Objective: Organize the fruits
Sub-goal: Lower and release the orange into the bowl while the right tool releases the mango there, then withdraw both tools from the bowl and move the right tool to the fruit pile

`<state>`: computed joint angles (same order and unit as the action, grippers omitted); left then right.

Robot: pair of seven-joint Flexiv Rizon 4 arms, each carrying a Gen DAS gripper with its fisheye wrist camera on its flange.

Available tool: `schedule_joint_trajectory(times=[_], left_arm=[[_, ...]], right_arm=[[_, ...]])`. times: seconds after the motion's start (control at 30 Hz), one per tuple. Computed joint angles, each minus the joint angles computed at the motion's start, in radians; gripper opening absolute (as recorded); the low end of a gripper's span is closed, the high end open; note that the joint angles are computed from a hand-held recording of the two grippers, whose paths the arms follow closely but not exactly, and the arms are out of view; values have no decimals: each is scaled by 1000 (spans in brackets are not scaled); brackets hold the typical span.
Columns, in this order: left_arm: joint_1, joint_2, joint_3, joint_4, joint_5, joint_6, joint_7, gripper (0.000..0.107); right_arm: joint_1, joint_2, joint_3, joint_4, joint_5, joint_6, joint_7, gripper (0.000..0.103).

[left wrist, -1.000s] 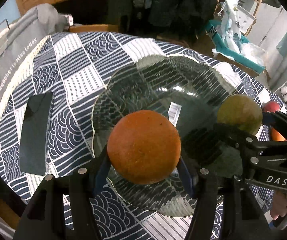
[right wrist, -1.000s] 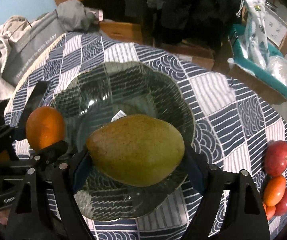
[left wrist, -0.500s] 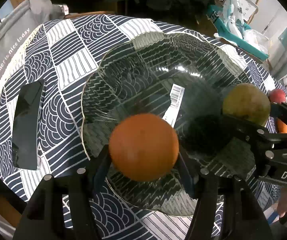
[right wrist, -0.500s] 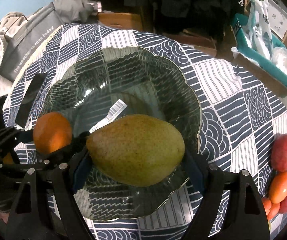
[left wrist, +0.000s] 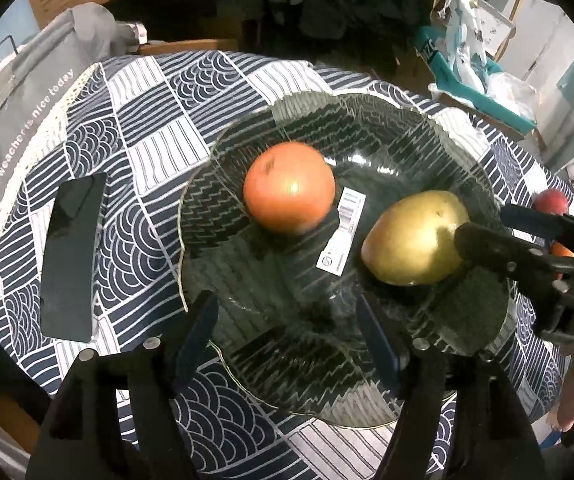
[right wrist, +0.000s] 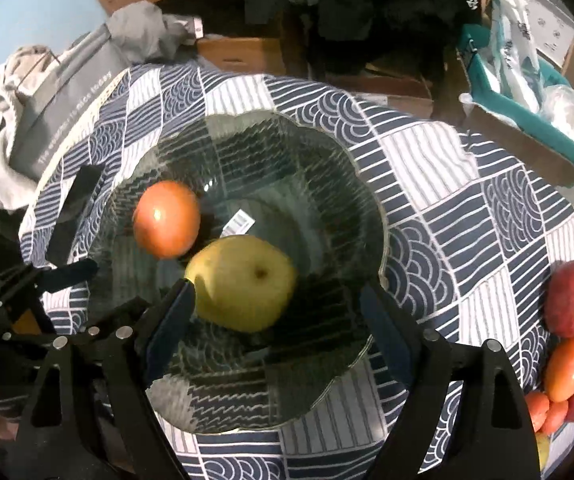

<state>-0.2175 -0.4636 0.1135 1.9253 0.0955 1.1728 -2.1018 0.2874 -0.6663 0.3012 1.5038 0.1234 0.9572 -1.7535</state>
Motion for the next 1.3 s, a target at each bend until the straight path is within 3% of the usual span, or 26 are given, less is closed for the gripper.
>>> schedule_joint_trajectory(times=[0.4,0.67,0.9,1.07,1.3], left_arm=[[-34,48,22,-3,60,55,-53,73],[-93,80,55,-54,193,30,-115,73],[-107,105,41,-85,262,58,-160,73],[-124,116,38,-108,303,81,-187,73],[-126,124,6,-124,279,103,-157,73]], right_arm=[[-13,94,3,70,17,152,-11,85],[-12,160,-34,157,-42,295,55,85],[-51,227,-32,245,-76,433,83,85],[-97,268,-11,280,-79,469,90,85],[-127,325,-28,336,-88,485,97,85]])
